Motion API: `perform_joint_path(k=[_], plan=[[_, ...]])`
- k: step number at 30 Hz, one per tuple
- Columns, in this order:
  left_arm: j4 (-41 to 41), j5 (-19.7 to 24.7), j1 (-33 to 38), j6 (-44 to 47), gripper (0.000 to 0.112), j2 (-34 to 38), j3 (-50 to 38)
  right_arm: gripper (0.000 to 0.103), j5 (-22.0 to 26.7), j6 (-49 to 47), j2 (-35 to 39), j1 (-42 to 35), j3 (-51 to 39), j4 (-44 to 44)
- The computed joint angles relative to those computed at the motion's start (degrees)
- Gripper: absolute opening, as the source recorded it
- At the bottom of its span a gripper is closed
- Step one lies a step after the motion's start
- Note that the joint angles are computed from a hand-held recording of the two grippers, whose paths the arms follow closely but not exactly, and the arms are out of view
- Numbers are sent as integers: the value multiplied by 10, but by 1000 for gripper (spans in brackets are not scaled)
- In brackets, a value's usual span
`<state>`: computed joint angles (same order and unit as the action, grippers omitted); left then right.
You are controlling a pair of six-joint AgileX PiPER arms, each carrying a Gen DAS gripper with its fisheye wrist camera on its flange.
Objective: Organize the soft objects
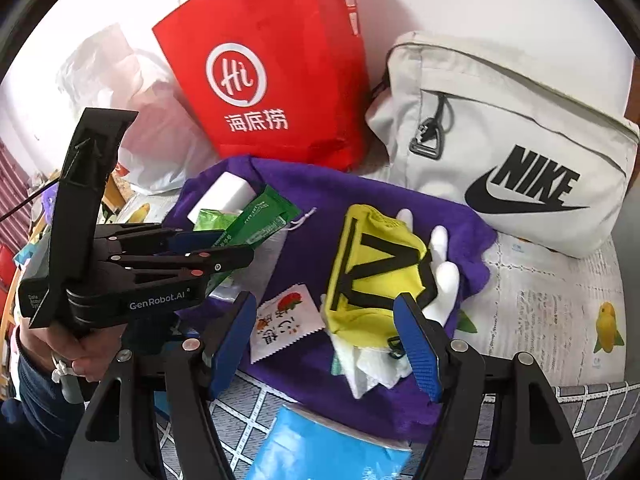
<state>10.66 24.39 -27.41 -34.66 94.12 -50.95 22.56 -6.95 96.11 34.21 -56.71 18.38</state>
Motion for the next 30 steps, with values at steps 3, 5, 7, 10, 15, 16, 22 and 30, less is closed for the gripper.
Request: perform_joint_path(k=[3, 5, 7, 10, 15, 16, 22, 30], plan=[[2, 1, 0, 0, 34, 13, -9, 71, -2, 0, 1, -5, 3, -1], [16, 6, -3, -15, 34, 20, -15, 71, -2, -5, 3, -9, 5, 4], [25, 7, -4, -24, 34, 27, -18, 71, -4, -1, 4, -11, 6, 0], [4, 5, 2, -5, 37, 33, -20, 71, -1, 3, 5, -14, 6, -1], [-20, 6, 8, 16, 68, 38, -26, 71, 0, 9, 1, -12, 8, -8], [-19, 8, 6, 15, 68, 36, -27, 71, -1, 15, 0, -11, 8, -15], [26, 35, -14, -37, 74, 19, -33, 71, 3, 38, -8, -8, 8, -35], [133, 95, -66, -169, 81, -57, 2, 71, 21, 200, -31, 21, 16, -174]])
